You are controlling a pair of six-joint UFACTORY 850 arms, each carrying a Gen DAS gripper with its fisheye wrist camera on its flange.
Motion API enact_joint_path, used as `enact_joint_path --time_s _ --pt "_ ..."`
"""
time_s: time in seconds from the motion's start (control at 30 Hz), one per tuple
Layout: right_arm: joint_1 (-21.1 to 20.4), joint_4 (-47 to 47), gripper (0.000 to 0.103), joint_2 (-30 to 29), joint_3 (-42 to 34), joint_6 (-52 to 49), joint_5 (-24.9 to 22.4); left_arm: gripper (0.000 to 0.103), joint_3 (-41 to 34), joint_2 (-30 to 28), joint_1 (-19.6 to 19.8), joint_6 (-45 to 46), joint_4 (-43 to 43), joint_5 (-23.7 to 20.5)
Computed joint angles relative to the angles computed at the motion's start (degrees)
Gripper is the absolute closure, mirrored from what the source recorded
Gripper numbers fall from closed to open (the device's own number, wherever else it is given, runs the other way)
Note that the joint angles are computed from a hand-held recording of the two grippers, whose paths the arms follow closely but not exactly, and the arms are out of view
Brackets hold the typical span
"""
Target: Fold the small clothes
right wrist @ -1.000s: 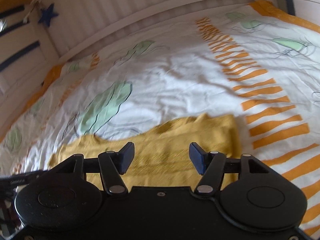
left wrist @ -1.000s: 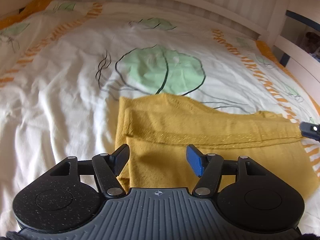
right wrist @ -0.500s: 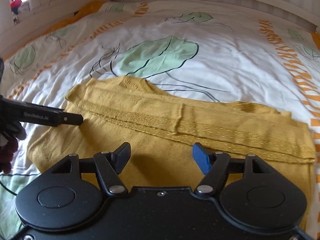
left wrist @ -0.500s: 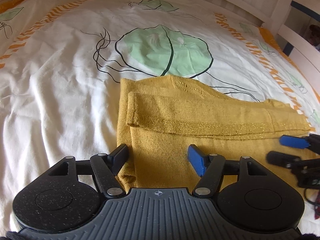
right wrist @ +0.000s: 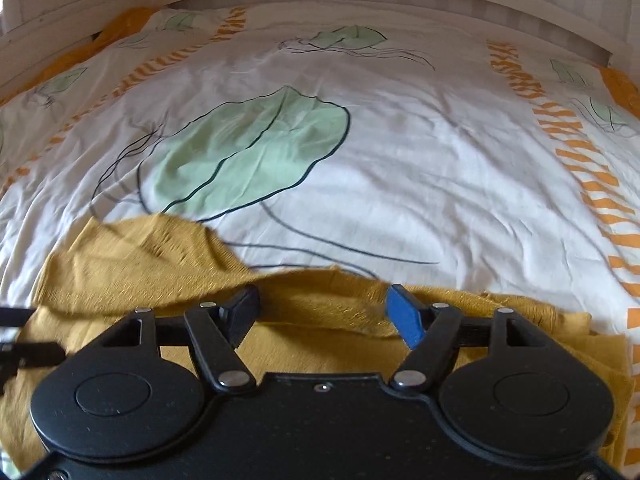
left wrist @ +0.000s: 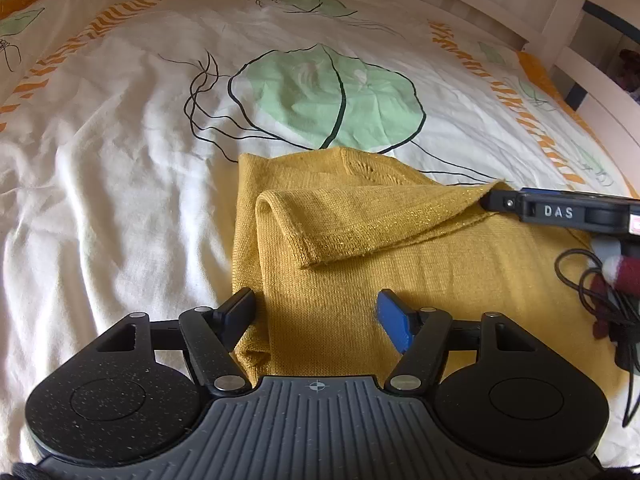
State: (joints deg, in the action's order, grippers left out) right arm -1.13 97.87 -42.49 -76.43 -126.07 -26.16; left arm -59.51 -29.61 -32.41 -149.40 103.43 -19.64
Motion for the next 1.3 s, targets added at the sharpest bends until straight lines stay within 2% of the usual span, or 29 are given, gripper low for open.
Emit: enact_joint_path --time_s 0.13,0.33,0.53,0.6,0.7,0.93,1.17,1.3 --pt "-0.30 -0.87 0.029 -0.52 -1.05 3.13 0.41 0.037 0.37 0.20 0.30 -3.52 2.61 0.37" --pt "-2.25 5.10 0.029 3.82 4.85 -4.99 -5.49 0.037 1.31 0.55 1.24 -13.56 10.49 0.52" --pt "-4.10 1.97 0.029 7.36 10.27 -6.81 -9.21 0.037 1.73 0.52 1.90 -19.30 15.43 -0.58" --pt "-4.56 -0.69 0.029 7.63 10.89 -5.57 -9.75 0.037 1.25 0.07 1.89 -17.13 13.56 -1.31" --pt "-4.92 -3.26 0.029 7.21 10.52 -3.90 -9.14 0.037 -0.06 -0.76 1.77 -9.08 6.26 -2.18" --pt "-6.37 -3.24 0.029 4.66 6.91 -4.65 -5.41 0.037 -2.44 -2.10 3.17 -4.49 2.59 -1.52" --pt "-7.57 -5.38 0.028 -1.02 -1.94 0.69 -2.91 0.037 -6.57 -4.31 6.01 2.41 -3.62 0.49" --pt "-7.80 -5.69 0.027 -3.65 -6.56 7.17 -1.60 0.037 -7.63 -4.50 7.25 -0.50 -4.74 -1.16"
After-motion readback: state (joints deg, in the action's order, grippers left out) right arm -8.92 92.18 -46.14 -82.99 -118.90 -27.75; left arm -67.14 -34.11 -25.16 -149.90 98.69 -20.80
